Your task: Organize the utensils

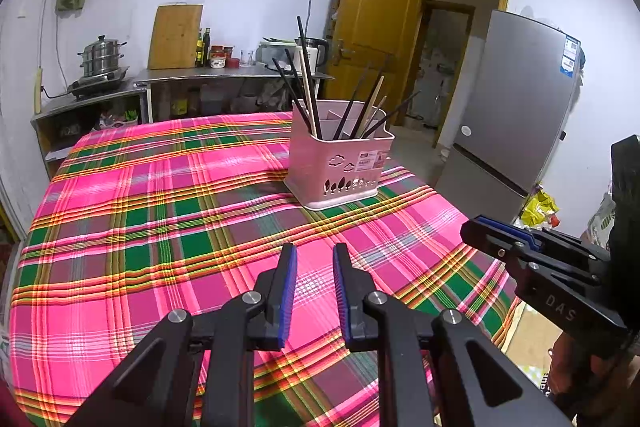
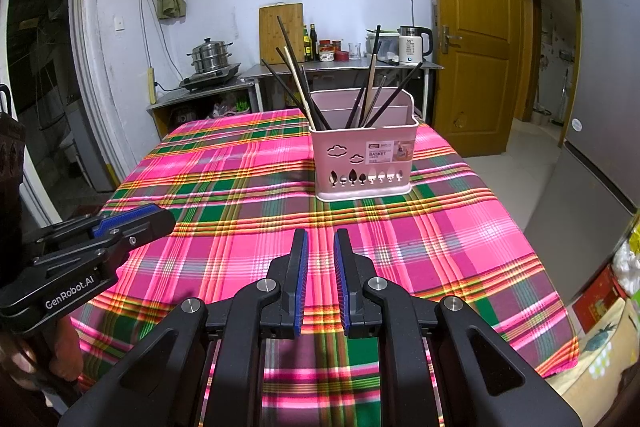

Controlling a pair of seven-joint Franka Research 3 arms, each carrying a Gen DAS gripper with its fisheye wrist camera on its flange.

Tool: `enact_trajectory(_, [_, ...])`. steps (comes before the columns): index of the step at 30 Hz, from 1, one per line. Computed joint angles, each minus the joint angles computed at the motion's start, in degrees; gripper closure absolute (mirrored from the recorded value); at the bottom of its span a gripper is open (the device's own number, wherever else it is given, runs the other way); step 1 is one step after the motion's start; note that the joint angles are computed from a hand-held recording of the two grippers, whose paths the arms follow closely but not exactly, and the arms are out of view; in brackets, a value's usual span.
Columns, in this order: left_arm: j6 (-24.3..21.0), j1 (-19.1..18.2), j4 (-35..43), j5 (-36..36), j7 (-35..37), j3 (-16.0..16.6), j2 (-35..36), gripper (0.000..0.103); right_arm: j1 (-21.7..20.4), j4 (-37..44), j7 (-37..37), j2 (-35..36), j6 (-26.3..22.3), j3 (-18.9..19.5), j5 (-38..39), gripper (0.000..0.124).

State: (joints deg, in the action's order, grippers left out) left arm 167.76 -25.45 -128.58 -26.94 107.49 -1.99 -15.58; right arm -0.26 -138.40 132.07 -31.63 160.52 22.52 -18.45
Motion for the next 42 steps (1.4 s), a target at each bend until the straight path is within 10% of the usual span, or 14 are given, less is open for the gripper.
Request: enact_trajectory(42, [-1.6,0.5,0.6,-4.4,4.9,-0.3,0.6,0.085,0.2,0.1,0.2,0.3,-0.3,-0.3,-0.5,0.111])
